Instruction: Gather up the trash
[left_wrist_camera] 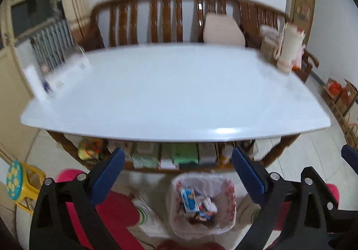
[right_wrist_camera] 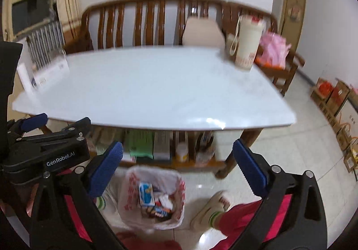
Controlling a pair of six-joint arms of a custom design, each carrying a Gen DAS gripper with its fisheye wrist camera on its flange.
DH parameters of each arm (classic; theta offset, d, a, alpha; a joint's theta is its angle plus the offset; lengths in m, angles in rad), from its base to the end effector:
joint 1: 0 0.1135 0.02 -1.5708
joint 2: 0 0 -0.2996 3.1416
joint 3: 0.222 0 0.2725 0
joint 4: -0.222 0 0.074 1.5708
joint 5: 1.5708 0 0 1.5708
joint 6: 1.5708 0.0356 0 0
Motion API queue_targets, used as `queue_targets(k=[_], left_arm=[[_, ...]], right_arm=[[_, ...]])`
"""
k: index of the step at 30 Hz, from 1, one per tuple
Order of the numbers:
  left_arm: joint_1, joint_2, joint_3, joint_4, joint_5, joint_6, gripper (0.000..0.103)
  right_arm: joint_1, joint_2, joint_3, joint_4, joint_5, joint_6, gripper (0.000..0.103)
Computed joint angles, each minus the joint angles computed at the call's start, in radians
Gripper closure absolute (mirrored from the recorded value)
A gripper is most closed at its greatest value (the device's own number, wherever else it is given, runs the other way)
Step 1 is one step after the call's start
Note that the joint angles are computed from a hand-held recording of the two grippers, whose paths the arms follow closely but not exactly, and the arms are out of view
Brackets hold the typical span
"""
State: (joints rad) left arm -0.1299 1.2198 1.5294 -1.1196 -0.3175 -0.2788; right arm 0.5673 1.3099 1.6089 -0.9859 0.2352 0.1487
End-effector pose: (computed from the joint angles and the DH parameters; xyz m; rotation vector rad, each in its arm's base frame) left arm 0.2258 -0.0183 0.4549 -0.3223 2.3140 0.1763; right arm 0.2263 0.1344 0.4697 -0.3421 2.2119 0.1232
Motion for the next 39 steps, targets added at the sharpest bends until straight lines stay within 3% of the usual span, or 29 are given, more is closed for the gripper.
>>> queue_targets(k=[7, 12, 17, 27, 39], left_arm=[[-0.135, -0.022, 0.190, -0.156, -0.191, -0.058, 0.008], [-0.215, -0.037, 0.267, -0.209, -0.285, -0.091, 0.008], [-0.224, -0.021, 0.332, -0.287, -0.255, -0.117, 0.008], [-0.262, -0.026, 0.316, -0.309, -0.320, -0.165, 0.008], [-0.228, -0.021, 0.322, -0.316, -0.285, -0.153, 0.008]], right_arm=[[0.103, -0.077, 0.094, -0.040, 0.170, 0.000, 0.007], [0.101, -0.099, 0.155, -0.084, 0.164, -0.006, 0.006], [0.140, -0.098, 0.190, -0.129, 0.207, 0.018, 0.006], [0.189, -0.088, 0.201, -0.156, 0.277, 0.042, 0.006], [0.202, -0.086, 0.193, -0.153, 0.302, 0.042, 0.006]])
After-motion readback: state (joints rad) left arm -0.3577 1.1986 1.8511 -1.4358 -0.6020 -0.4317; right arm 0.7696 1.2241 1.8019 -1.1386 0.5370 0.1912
